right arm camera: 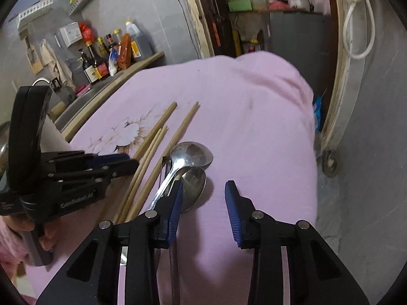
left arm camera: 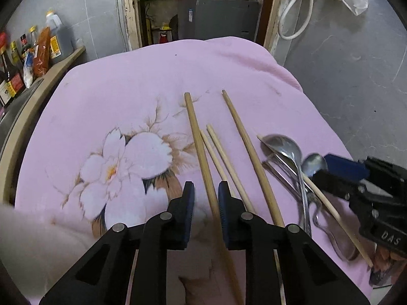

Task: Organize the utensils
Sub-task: 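Grasp a wooden chopstick with the left tool while the right tool grasps a steel spoon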

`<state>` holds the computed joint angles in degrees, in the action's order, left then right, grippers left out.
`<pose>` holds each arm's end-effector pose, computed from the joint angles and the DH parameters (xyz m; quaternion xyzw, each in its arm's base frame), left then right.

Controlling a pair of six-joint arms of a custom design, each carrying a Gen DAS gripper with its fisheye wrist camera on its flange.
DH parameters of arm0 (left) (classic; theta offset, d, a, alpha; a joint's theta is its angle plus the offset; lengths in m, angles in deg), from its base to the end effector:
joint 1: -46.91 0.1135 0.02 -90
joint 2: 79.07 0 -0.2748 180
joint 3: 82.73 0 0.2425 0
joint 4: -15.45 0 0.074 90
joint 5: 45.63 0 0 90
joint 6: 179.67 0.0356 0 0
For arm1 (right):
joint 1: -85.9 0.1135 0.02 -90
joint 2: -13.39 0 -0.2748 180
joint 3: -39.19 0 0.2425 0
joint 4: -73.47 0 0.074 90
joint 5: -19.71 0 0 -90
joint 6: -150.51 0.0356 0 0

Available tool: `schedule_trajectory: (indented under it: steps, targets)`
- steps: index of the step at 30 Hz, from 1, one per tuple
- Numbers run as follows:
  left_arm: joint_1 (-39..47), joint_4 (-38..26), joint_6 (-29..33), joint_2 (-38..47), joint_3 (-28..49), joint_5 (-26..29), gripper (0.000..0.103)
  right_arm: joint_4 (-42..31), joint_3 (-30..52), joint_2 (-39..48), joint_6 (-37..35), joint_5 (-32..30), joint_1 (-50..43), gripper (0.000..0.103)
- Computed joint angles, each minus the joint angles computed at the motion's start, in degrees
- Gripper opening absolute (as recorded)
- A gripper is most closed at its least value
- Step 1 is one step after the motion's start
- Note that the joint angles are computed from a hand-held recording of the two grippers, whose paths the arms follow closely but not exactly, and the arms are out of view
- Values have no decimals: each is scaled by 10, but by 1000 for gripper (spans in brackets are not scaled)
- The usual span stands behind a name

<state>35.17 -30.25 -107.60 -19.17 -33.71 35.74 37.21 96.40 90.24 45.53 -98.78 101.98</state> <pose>0.1778 -0.0315 0.2143 -0.0732 0.9525 -0.0037 0.2956 0.2306 0.0842 0.2124 -0.3176 0.8735 0.2380 0.2819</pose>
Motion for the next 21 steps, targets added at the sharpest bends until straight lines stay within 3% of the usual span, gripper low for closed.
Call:
schedule_trajectory:
  steps: [2, 5, 8, 14, 21]
  targets:
    - [20, 5, 14, 15, 8, 19, 16, -3, 6, 7, 4, -6, -1, 19]
    - [36, 10, 18, 35, 20, 34, 10, -16, 16, 23, 14, -25, -6, 9]
    - [50, 6, 13, 37, 26, 49, 6, -14, 18, 29, 34, -49, -14, 6]
    - [0, 1, -41, -12, 6, 6, 4, 14, -17, -16, 47, -62, -26, 4]
    - [-83, -57, -111, -138, -9, -59, 4, 84, -93, -170, 50, 28, 36, 2]
